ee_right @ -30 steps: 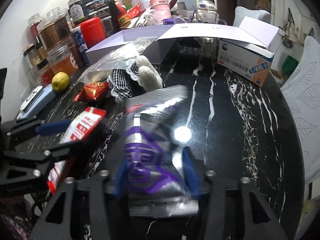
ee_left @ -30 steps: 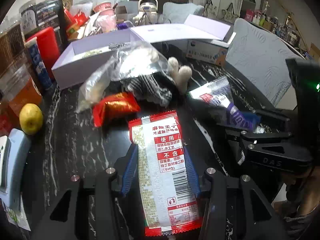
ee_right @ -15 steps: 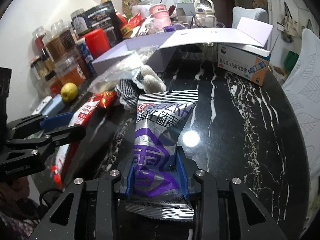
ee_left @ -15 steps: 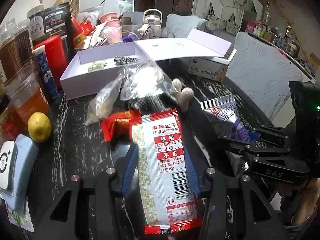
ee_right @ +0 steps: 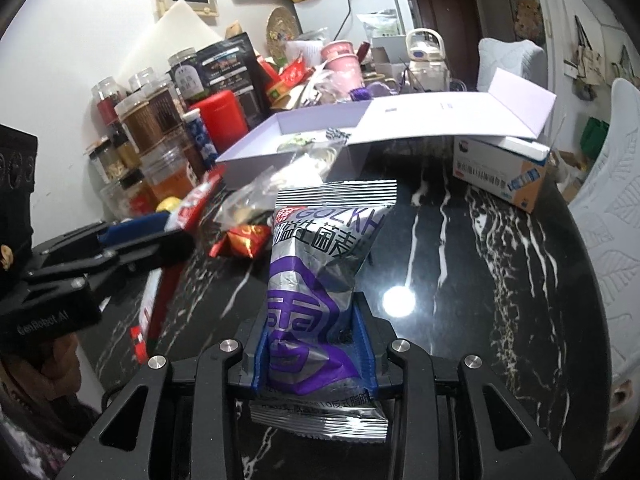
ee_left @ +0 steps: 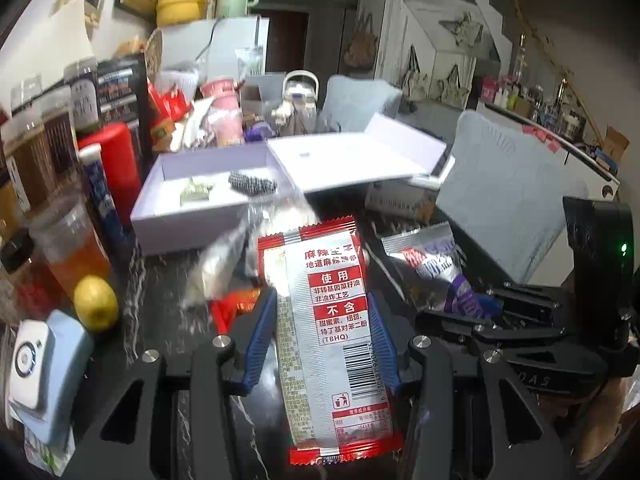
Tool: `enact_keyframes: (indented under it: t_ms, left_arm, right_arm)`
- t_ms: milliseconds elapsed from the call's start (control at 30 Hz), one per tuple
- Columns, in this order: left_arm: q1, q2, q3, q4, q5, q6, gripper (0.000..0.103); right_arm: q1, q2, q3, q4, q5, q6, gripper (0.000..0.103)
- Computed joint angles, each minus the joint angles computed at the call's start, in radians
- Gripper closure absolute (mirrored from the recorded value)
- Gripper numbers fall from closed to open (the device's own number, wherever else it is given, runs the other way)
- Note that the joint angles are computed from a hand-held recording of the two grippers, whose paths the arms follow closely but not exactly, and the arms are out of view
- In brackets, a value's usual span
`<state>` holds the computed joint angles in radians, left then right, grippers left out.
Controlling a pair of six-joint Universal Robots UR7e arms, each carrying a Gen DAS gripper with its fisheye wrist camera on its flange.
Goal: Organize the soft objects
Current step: 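Lift both held packets off the table toward the white box, then carry the GOZKI packet with the right tool while the left tool carries the strip pack over the box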
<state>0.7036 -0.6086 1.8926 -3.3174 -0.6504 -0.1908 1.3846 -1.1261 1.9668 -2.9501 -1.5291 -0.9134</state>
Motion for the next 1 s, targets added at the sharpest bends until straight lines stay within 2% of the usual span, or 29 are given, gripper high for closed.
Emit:
enact_keyframes:
  t_ms: [233,433,633,867,1000]
  left_arm:
    - [-0.007,0.002,-0.027,-0.100,0.013,0.106,0.057]
    - [-0.013,0.006,-0.072,-0.195,0.027,0.228,0.057]
    - [0.001,0.003,-0.138,-0.272,0.007,0.339,0.057]
    - [0.039,-0.002,-0.227,-0.285,-0.002,0.422,0.057]
    - [0.063,0.001,-0.278,-0.263,0.000,0.427,0.057]
  right_arm:
    - [0.015,-0.012,-0.029,0.030,0.047,0.019,0.068]
    - [0.053,-0.014,-0.082,0.068,0.087,0.000,0.068]
    - [0.101,0.000,-0.158,0.138,0.132,-0.028,0.068]
    - [0.160,0.062,-0.259,0.154,0.141,-0.049,0.068]
    - [0.182,0.112,-0.330,0.187,0.138,-0.046,0.068]
